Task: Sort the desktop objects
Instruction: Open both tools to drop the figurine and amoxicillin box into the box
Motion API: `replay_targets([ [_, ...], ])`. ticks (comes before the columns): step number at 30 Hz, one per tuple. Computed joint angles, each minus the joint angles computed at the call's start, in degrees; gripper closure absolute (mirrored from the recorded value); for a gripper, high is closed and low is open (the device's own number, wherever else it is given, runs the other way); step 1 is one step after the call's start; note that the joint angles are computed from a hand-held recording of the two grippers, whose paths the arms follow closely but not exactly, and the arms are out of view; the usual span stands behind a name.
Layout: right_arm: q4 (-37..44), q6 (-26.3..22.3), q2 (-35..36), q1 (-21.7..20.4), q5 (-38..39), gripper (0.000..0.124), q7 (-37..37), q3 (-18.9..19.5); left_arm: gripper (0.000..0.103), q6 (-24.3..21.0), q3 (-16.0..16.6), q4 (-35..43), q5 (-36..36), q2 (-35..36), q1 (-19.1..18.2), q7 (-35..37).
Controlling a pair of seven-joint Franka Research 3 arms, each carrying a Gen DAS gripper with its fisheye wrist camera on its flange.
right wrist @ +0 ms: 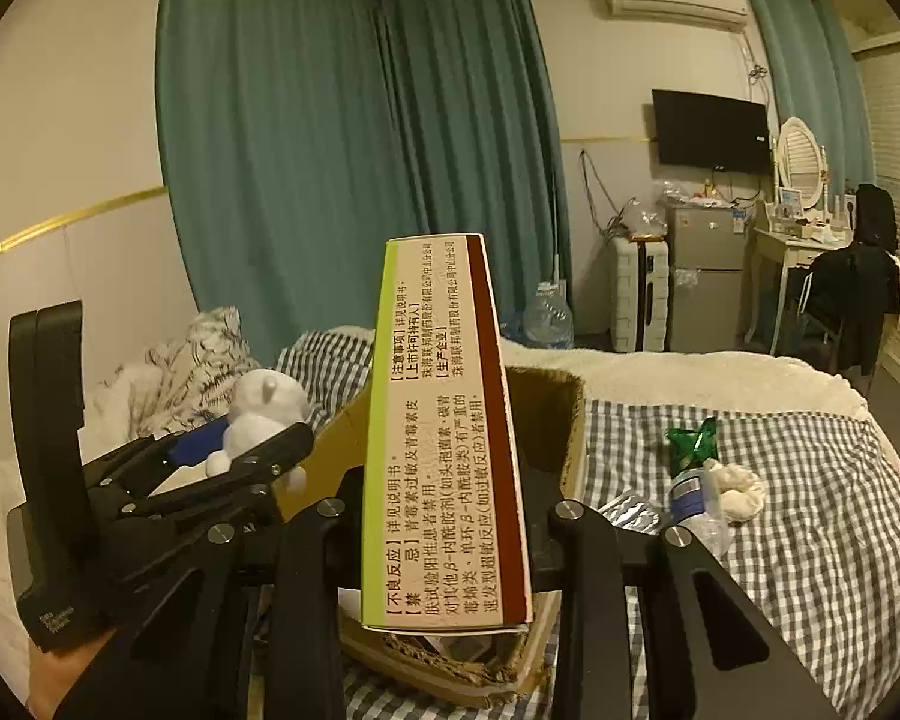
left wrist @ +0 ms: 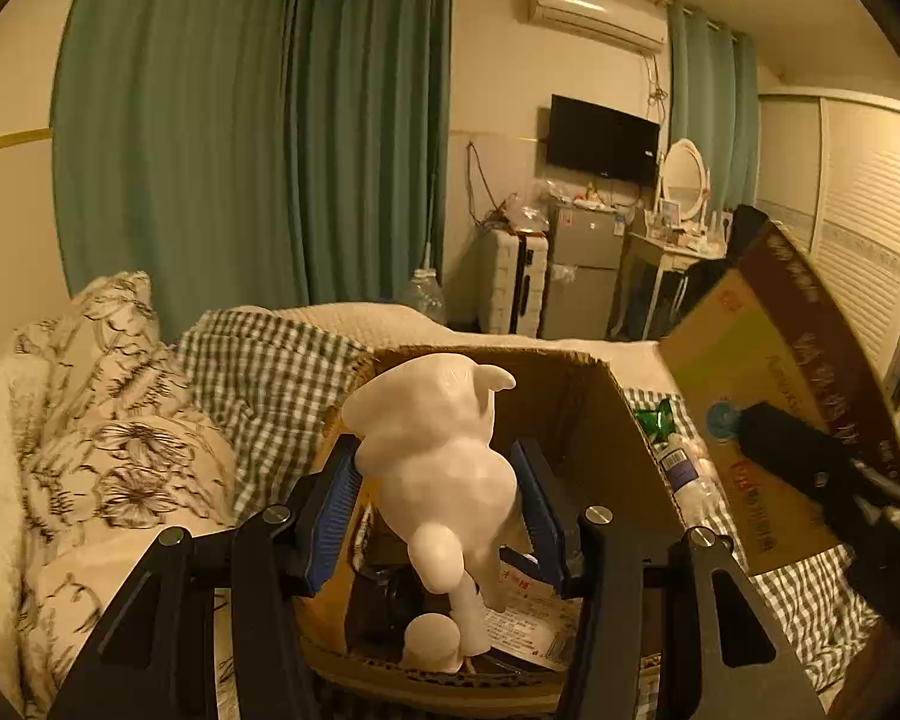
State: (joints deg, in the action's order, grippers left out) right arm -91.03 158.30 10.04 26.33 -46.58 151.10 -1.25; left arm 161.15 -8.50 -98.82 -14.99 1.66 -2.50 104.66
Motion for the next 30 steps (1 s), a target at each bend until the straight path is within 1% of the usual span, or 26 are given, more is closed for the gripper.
replay_targets([
  [2,1.05,-0.12,1.39,-0.24,1.65,0.095,-1.33,0.18,0.05,-0.91,-0.1,1.21,0.03,1.25,0.02,0.09],
  [5,3.14,-0.53,3.82,-0.13,4.6,0.095,-3.85,-0.24,0.05,-2.65,-0.21,3.76,3.33,3.79,0.09,-2.63],
  [9,5.76,-0.89,6.91,0.32,9.13,0.095,-7.82,-1.31,0.05,-5.73,-0.91,7.12,5.24,6.89,0.83,-4.33],
  [15,10.5,-4.08,11.76,1.48,15.59,0.094,-14.88,-2.48,0.05,-10.62,-1.27,10.79,8.1,10.03,1.65,-7.07],
  [16,11.59,-5.11,12.68,2.01,15.81,0.094,-15.69,-2.98,0.05,-11.46,-1.81,11.5,7.16,10.59,2.19,-5.82],
  [19,13.77,-6.59,14.51,2.38,17.98,0.093,-17.84,-3.57,0.05,-12.47,-1.86,12.3,8.25,11.35,2.14,-6.53],
  [23,15.02,-7.33,15.68,3.44,18.61,0.092,-18.51,-4.97,0.049,-13.37,-1.63,13.15,9.95,11.95,1.98,-8.5],
  [24,14.16,-6.64,15.25,3.77,18.02,0.089,-18.14,-5.53,0.049,-13.49,-1.88,13.23,9.24,11.94,2.31,-8.35],
  [25,13.26,-6.08,14.7,4.52,16.6,0.08,-16.77,-6.54,0.049,-13.23,-2.14,13.09,8.49,11.77,2.62,-7.96],
  [26,12.94,-5.9,14.46,5.14,15.26,0.077,-15.19,-7.39,0.049,-13.05,-2.21,13.1,8.24,11.66,2.72,-7.88],
  [27,11.83,-5.08,13.66,5.52,13.89,0.071,-13.64,-8.02,0.049,-12.84,-2.37,13.17,7.65,11.48,2.93,-7.57],
  [28,10.93,-4.27,12.93,5.4,13.26,0.066,-12.86,-8.04,0.047,-12.58,-2.58,12.94,6.78,11.14,3.2,-7.05],
  [30,8.89,-3.34,11.1,5.4,11.65,0.063,-10.92,-8.22,0.045,-11.99,-3.08,12.51,4.56,10.37,3.7,-5.64],
])
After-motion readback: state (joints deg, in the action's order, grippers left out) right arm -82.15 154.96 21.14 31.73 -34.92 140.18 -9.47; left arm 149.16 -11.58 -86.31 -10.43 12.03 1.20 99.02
